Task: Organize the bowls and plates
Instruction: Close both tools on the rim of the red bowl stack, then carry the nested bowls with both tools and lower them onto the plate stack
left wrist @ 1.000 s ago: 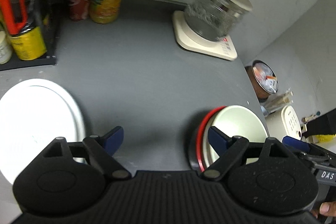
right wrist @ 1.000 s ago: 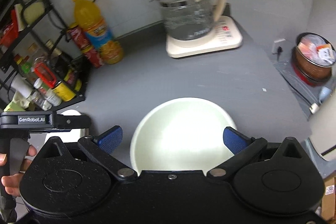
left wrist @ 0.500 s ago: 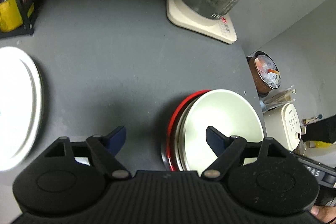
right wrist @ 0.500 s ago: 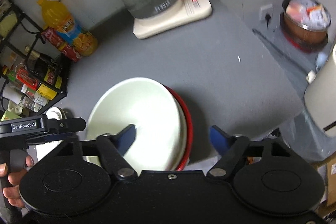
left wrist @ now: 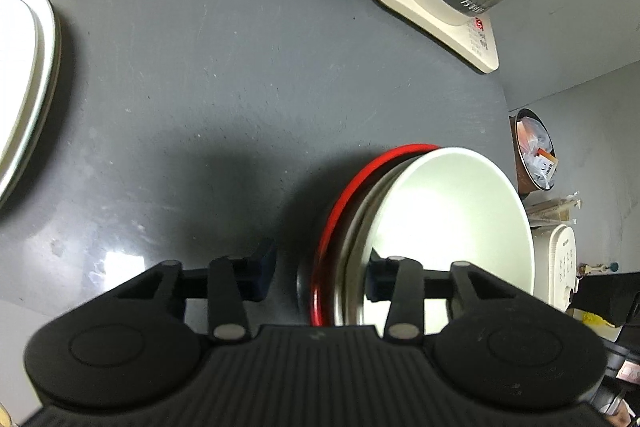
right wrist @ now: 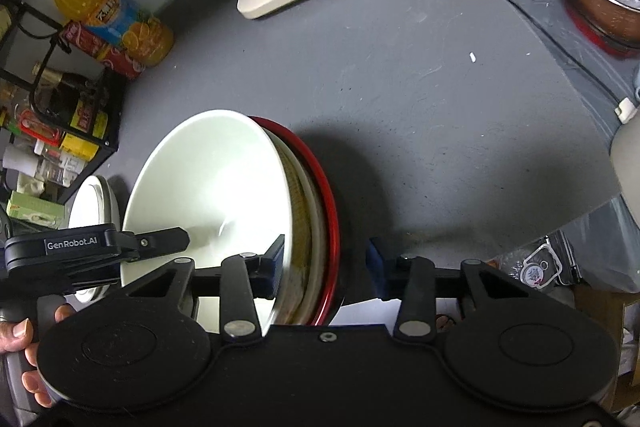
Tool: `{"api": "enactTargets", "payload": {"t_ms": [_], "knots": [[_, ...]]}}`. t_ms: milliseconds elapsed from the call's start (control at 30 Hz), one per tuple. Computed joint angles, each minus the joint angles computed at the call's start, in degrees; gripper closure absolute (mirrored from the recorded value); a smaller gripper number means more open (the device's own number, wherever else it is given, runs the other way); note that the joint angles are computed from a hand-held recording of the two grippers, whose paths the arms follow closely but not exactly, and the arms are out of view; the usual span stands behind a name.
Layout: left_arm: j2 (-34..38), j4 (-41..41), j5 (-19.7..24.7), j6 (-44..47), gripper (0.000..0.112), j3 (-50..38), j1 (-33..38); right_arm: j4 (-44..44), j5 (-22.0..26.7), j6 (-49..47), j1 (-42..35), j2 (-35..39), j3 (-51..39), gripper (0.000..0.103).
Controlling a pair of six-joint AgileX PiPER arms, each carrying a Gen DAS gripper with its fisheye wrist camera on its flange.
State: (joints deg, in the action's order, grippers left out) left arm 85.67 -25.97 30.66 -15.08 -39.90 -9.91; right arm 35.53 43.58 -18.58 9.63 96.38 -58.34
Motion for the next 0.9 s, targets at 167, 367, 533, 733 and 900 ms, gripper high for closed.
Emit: {"api": "enactTargets", "payload": {"t_ms": [167,367,533,733,900], "knots": [[2.1,-0.4,-1.1,-2.2,0.082,-0.3,-1.2,0.8,1.6,-1.8,0.3,2.7,-1.4,0.069],[3.2,-4.0,-1.9,0.6,0.083,0.0,-0.7,-0.4,1.7,-2.1,0.8,3.5,-2.3,0.071],[2.7,-6.1,-2.0,4.2,0.084,0.8,0.1,-0.2,0.7,-2.2,1.0,2.8,-1.4,0.074],[1.1,-3.8,-1.5,5.1,0.084,1.0,1.4,-0.7,-1.7,-0.2,3.6,1.8,-0.9,0.074],[-1.1,-5.9,0.8,10.8,0.084,1.0,6.0,-1.1,-2.9,2.7,6.0,1.5,-1.7,0.074]]}}
